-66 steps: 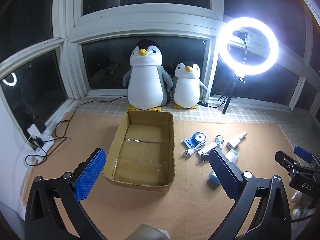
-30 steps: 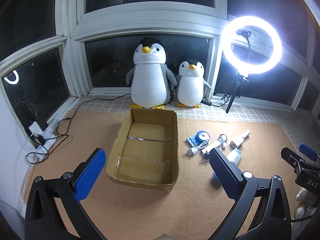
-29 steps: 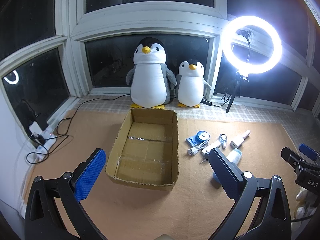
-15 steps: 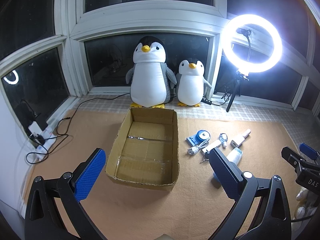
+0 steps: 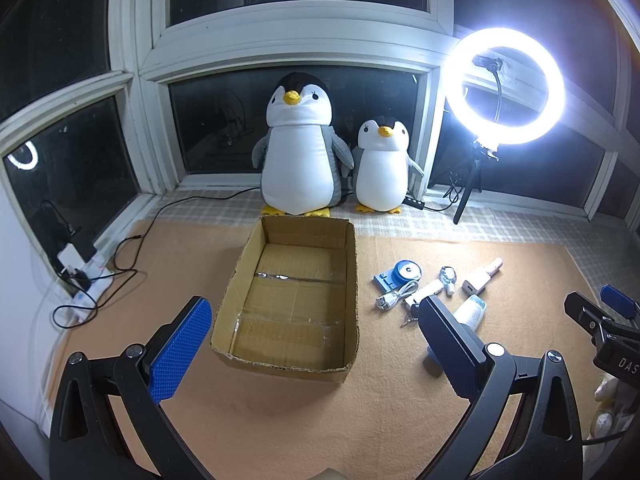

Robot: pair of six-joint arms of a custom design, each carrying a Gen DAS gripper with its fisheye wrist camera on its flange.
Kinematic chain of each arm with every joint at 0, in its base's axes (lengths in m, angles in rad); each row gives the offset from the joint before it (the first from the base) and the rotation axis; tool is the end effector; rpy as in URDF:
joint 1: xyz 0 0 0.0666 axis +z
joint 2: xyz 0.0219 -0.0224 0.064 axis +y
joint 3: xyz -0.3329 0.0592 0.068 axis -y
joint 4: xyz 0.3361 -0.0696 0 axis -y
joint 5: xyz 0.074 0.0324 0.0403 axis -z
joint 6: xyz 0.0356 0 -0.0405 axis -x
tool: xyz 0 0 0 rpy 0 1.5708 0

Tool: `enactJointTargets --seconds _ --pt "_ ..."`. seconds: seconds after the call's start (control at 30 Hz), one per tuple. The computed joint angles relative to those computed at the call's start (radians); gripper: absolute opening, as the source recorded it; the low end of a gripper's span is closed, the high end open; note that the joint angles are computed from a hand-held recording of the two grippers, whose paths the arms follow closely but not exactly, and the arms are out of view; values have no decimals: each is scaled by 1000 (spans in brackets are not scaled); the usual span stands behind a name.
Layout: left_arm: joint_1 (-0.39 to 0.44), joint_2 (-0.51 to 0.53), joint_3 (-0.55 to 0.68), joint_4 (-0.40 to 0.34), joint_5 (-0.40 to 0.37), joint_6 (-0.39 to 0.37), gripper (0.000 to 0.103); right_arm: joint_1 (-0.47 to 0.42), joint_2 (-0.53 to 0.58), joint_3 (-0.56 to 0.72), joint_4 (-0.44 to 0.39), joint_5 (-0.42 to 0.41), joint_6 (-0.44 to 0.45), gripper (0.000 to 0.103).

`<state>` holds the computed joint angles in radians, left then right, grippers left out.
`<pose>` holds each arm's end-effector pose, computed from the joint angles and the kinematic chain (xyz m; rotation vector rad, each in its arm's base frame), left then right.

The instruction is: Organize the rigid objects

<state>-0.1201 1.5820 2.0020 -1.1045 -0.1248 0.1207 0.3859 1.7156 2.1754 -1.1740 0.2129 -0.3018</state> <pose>0.4821 -0.0541 0.5305 -0.0673 2.2480 0.0113 0.4852 0.1886 0.5279 0.0152 2.2684 0.1208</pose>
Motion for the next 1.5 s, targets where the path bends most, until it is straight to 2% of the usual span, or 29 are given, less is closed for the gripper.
enactJointTargets --seconds 0.93,1.0,1.5 --pt "4 7 -16 9 -3 1 102 4 2 -3 -4 5 -5 103" --pt "12 1 -39 42 15 3 102 3 -1 -15 1 4 -6 103" --pt "100 76 -53 23 -48 -2 102 -23 20 -31 -8 -4 -7 103"
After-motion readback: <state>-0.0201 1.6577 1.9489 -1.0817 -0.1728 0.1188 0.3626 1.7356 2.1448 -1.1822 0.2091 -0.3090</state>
